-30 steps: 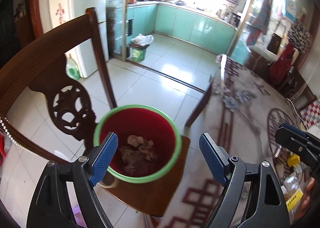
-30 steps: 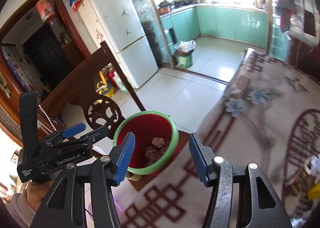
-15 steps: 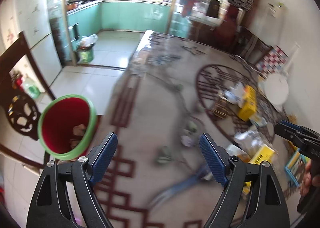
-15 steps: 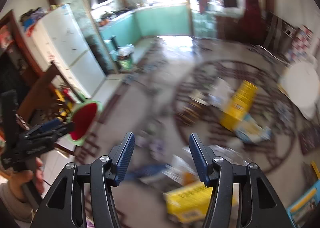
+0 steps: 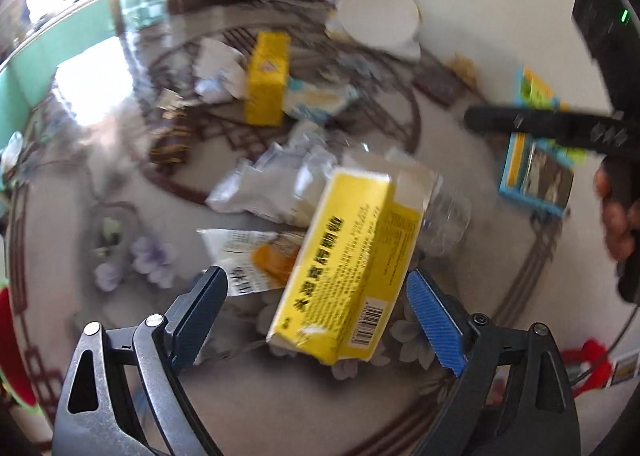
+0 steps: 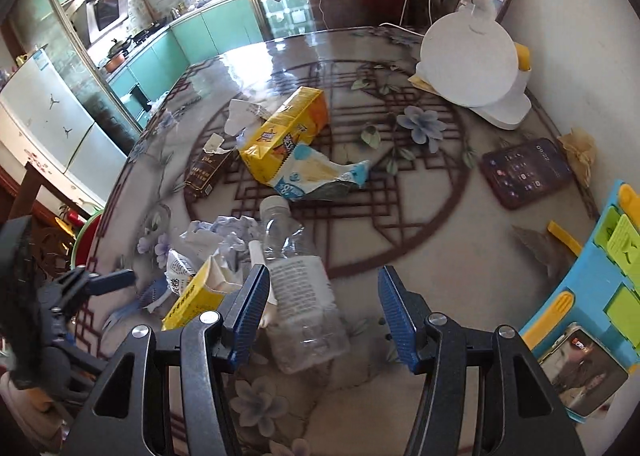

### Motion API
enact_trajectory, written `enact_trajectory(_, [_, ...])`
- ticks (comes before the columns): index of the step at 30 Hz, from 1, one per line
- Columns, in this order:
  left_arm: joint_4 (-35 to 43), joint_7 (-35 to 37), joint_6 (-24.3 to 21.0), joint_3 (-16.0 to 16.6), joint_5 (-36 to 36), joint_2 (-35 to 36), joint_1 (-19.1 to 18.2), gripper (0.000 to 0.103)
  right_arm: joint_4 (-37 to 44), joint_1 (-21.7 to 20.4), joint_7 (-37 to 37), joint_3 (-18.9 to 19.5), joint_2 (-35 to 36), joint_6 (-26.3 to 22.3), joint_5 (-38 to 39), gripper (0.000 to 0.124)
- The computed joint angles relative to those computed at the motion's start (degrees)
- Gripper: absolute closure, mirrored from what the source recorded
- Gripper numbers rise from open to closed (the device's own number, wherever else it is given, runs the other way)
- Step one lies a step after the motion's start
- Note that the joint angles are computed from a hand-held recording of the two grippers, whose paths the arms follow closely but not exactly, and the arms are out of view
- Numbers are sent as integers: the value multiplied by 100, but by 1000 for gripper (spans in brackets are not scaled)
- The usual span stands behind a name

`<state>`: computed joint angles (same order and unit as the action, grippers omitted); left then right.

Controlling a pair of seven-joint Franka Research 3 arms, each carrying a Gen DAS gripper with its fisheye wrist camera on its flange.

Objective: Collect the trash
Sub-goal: 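Grasp the yellow medicine box with the left gripper while the right grasps the water bottle, then carry the box and bottle to the red bucket and release both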

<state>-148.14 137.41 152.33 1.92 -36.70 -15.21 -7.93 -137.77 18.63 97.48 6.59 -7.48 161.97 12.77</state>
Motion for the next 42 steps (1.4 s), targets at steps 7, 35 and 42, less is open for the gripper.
enact_trajectory(7, [158,-72,-373,-186,-140,382,63,57,-131,48,-420,-92,2,-134,325,69])
enact_trajectory(35, [-372,-1731,-481,679,-289,-1148,174,60,2431,353,-1944,-533,2256,-2090,-2750,48])
enact_trajectory(42, [-328,-1689,-496,690,-140,-1178,285,60,2329,459,-1061,-610,2355,-1825,-2851,60])
